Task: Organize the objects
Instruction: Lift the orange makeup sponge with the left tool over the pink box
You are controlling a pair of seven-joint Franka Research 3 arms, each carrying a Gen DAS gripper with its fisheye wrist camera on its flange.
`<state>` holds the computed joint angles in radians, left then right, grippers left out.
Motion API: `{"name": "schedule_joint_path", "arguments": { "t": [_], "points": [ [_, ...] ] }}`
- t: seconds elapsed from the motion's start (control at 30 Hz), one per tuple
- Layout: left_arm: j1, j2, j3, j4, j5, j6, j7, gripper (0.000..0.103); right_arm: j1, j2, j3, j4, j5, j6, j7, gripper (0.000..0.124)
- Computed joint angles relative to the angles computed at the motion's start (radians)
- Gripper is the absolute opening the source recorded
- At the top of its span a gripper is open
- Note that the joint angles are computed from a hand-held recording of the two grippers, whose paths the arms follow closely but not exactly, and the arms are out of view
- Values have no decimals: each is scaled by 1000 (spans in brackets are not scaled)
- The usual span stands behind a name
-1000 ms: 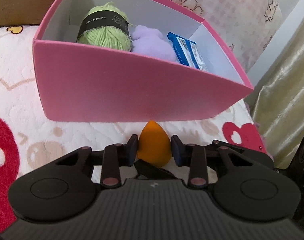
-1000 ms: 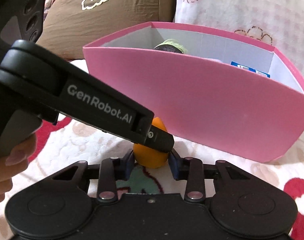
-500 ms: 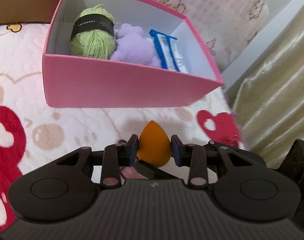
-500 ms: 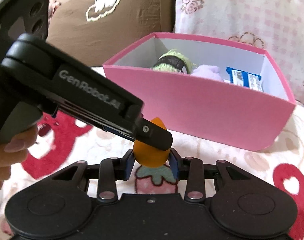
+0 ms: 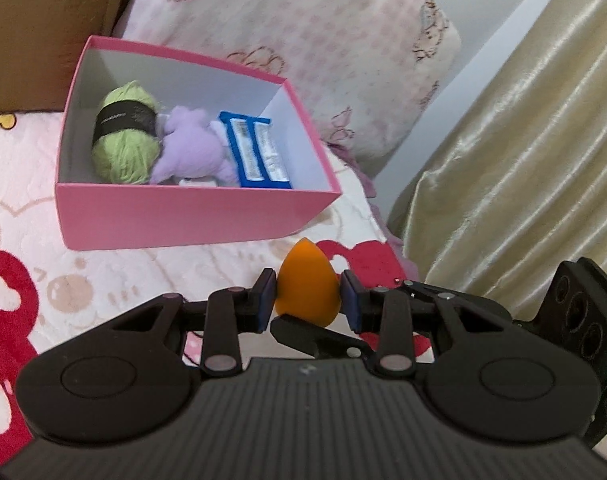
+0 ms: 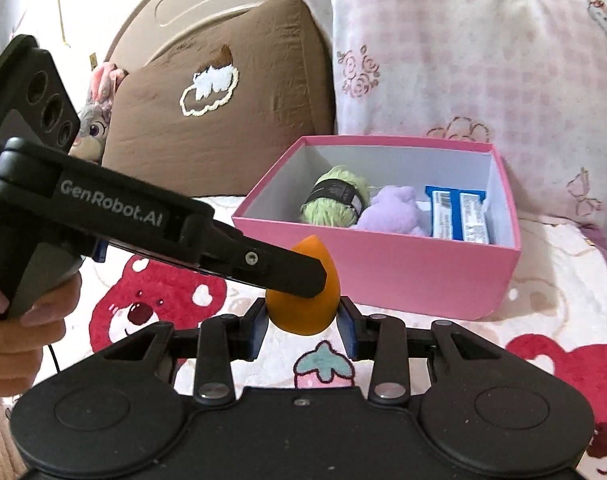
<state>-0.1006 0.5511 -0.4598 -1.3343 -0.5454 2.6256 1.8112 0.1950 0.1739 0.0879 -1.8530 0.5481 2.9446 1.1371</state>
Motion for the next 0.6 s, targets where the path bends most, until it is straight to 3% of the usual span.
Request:
{"name": "schedule_joint_path", "arguments": {
  "t": [0.07,0.23,0.33,0.6],
  "points": [
    [2,-10,-9,-9,-6,9,15,34,1,-13,-4,-3,-8,-6,5,42],
    [6,-22,-27,-12,-12,4,82,33,-48,-47,26,-13,196,-57,-181,42],
    [4,-31,-31,-16,-30,2,107,34,-44,-70,13,-27,257,-70,-223,42],
    [-36,-29,7,24,5,25,62,34,-17,-50,-22,29,159,-91,-162,42]
  ]
}}
